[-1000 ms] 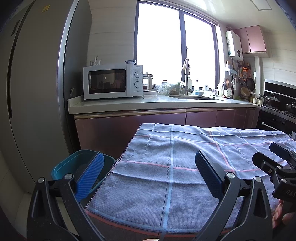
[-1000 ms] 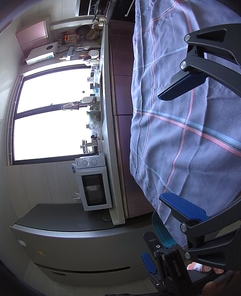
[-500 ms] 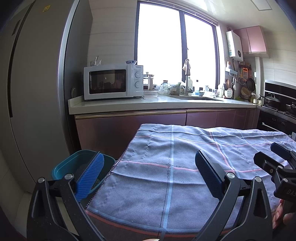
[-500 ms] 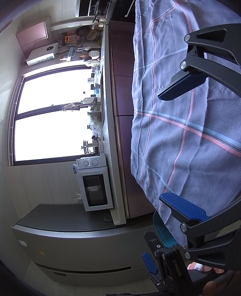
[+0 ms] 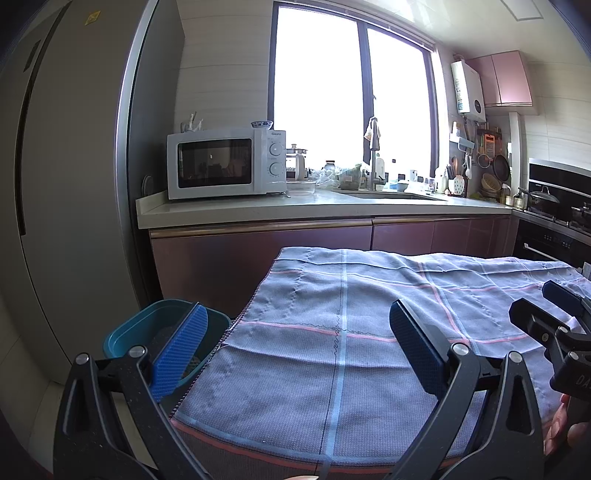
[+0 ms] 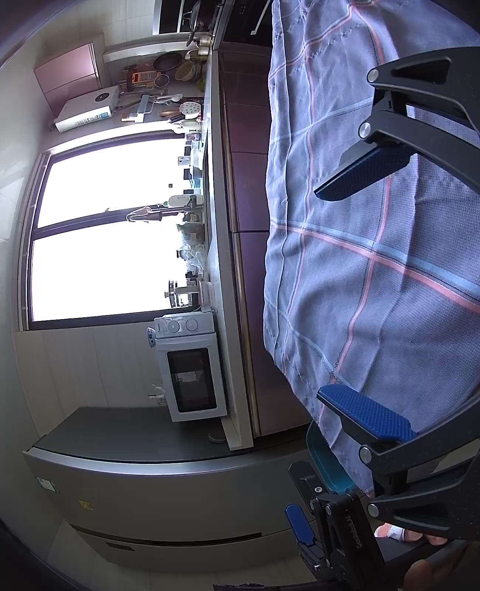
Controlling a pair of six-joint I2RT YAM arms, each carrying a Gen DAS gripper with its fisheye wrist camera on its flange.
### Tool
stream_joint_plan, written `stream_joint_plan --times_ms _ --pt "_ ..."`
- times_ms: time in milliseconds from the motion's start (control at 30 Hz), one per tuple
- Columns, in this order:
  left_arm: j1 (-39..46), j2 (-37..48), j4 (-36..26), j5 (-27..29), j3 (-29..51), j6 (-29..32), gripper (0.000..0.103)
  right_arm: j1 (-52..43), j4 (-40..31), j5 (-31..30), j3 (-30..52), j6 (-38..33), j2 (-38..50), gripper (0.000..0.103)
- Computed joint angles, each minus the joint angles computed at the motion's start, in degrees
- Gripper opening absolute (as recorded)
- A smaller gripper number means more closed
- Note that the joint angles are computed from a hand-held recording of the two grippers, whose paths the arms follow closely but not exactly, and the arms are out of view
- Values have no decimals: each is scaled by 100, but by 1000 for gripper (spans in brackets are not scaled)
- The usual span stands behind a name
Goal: Collect trash
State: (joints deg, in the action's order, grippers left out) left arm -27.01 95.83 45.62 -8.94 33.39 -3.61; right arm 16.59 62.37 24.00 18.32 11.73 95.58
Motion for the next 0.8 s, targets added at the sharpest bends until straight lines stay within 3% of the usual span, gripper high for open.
stream_joint_plan --times_ms 800 --pt "-1 -78 -110 -20 21 -15 97 3 -101 13 1 -32 -122 96"
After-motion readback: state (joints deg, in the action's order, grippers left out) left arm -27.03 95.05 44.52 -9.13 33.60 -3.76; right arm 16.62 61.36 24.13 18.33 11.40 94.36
